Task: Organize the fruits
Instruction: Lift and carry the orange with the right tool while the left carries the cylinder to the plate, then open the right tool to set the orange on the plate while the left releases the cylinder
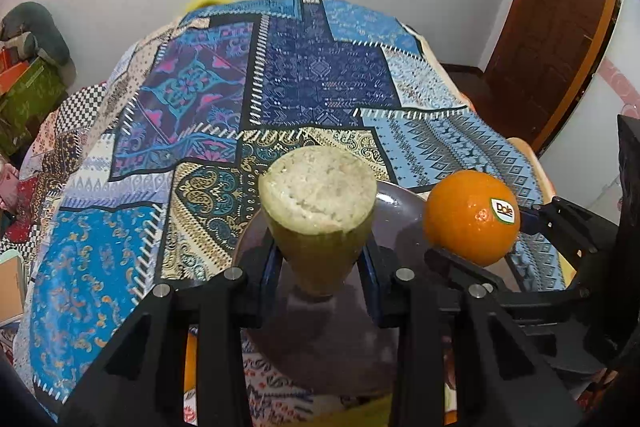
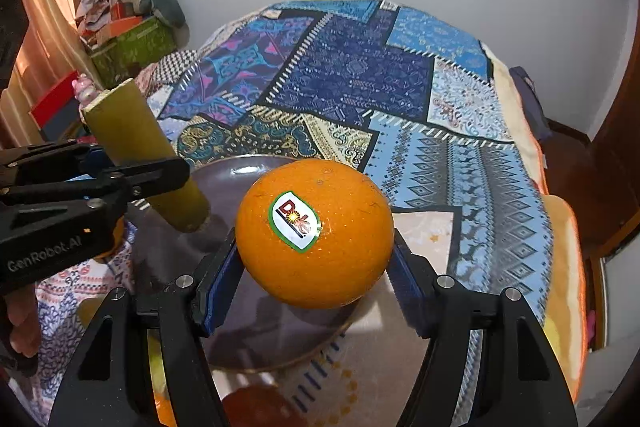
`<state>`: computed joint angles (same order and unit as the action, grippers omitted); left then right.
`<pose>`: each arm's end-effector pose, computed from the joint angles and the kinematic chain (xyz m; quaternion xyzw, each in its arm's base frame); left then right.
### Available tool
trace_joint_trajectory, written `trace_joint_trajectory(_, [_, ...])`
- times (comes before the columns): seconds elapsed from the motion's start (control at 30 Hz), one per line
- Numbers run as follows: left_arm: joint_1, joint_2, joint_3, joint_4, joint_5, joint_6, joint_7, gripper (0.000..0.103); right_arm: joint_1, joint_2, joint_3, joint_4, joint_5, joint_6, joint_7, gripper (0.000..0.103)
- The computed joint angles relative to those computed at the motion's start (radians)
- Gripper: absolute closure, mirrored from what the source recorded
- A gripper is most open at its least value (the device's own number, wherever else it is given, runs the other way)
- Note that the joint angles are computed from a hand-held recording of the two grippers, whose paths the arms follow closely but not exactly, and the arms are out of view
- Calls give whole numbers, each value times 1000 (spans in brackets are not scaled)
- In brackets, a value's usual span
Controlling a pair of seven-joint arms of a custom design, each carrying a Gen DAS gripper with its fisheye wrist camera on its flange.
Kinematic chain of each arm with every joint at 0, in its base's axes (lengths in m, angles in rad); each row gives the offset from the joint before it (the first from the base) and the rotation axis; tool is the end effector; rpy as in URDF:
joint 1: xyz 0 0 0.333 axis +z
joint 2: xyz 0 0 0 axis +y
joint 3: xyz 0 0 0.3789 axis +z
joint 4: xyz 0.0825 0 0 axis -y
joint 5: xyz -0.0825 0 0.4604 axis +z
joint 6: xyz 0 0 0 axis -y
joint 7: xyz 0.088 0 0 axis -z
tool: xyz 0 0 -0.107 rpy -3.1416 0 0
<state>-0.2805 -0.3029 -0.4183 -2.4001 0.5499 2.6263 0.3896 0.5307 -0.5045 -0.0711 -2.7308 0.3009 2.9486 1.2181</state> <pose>0.3973 -0.3636 0.4923 -0.6831 0.6492 -0.2610 0.2090 0.4029 0.1770 0.4637 -0.8106 0.4624 -0.1598 0.3218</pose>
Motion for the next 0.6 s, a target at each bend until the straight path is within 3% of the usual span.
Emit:
trace_joint_trajectory(0.3, [-14,81,41,30,-40,22,56,68,-23,70,20,52,-11,-63,-37,38])
trace_joint_trajectory(0.5, [-9,88,46,23,-34,53,55,67,-46,102,49,71,-21,-86,-56,38])
trace_joint_trajectory(0.6, [1,81,35,23,0,28,30,65,-36,116,45,80,-5,-101,-81,38])
